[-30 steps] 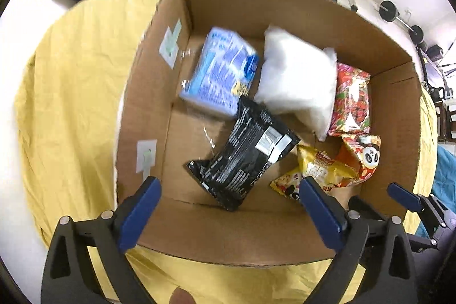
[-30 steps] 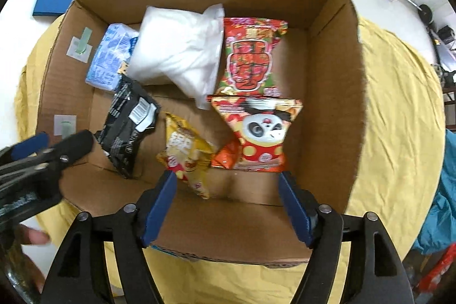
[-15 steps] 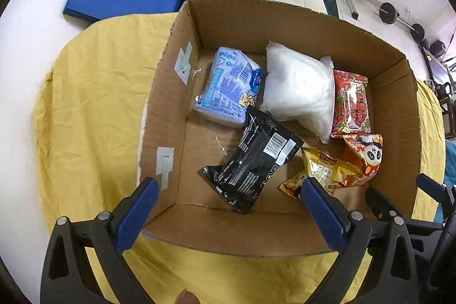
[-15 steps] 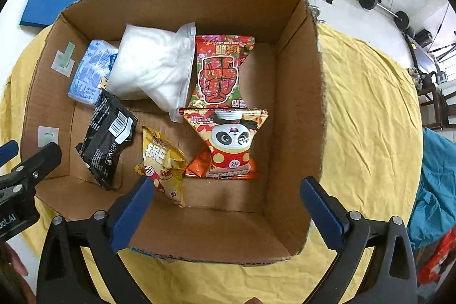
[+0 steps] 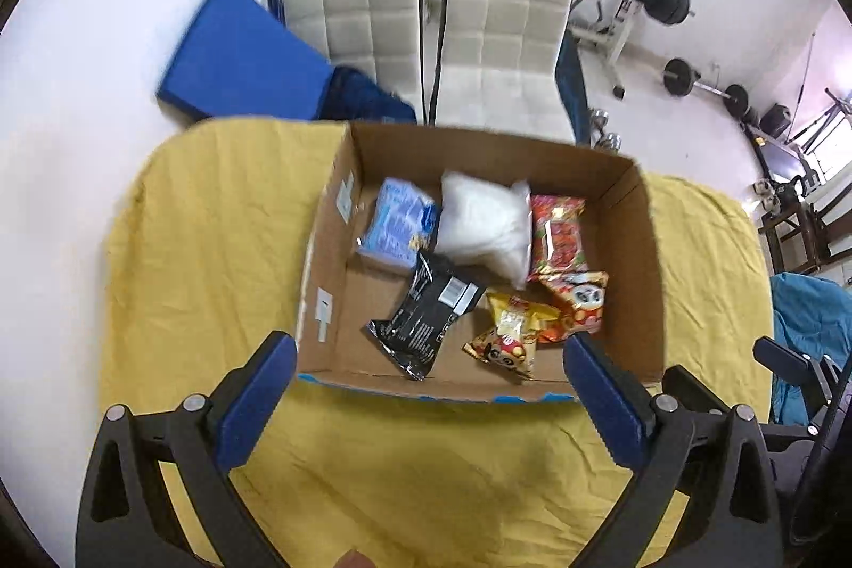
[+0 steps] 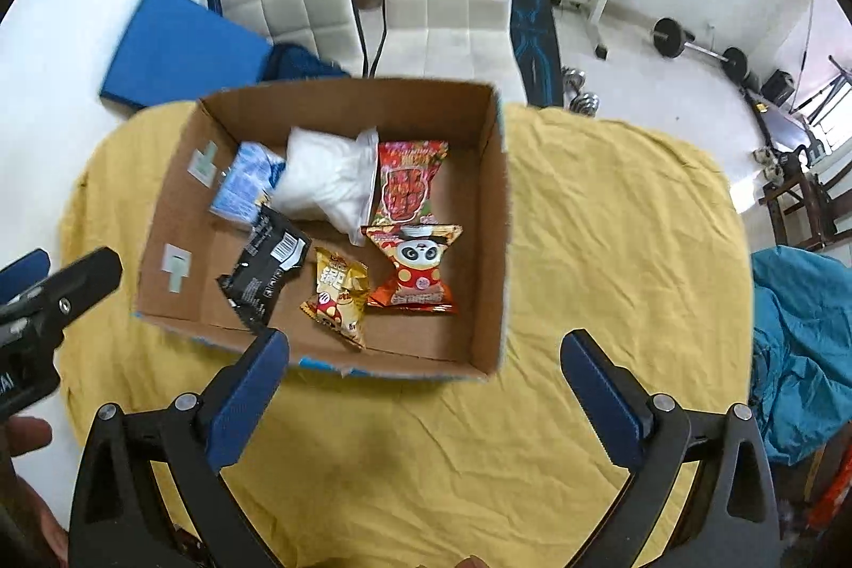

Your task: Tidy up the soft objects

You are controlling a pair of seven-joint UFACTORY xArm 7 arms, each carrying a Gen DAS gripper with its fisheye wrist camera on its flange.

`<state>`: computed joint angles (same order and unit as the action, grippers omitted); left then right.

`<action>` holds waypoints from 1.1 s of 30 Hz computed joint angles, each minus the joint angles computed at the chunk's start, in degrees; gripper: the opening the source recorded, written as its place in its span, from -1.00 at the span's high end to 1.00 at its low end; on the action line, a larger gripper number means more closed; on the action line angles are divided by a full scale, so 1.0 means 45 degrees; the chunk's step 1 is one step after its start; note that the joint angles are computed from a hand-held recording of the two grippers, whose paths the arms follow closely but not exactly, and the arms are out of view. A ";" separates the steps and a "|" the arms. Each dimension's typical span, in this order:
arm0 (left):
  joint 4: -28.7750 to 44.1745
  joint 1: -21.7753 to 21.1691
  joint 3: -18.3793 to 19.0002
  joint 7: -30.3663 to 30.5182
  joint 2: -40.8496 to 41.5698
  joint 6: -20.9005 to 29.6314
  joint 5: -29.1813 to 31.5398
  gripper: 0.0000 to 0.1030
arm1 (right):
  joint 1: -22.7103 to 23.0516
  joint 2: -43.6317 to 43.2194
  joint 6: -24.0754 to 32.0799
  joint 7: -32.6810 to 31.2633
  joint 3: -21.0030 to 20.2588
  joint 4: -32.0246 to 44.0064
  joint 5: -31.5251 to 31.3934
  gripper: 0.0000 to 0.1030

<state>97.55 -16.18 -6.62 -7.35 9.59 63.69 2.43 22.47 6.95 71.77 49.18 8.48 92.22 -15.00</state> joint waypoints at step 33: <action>-0.1617 0.0345 -0.0410 -0.0019 -0.4125 0.0579 -0.0676 -1.00 | 0.0296 -0.3260 0.3016 0.1589 0.2075 0.1329 -0.1602 -1.00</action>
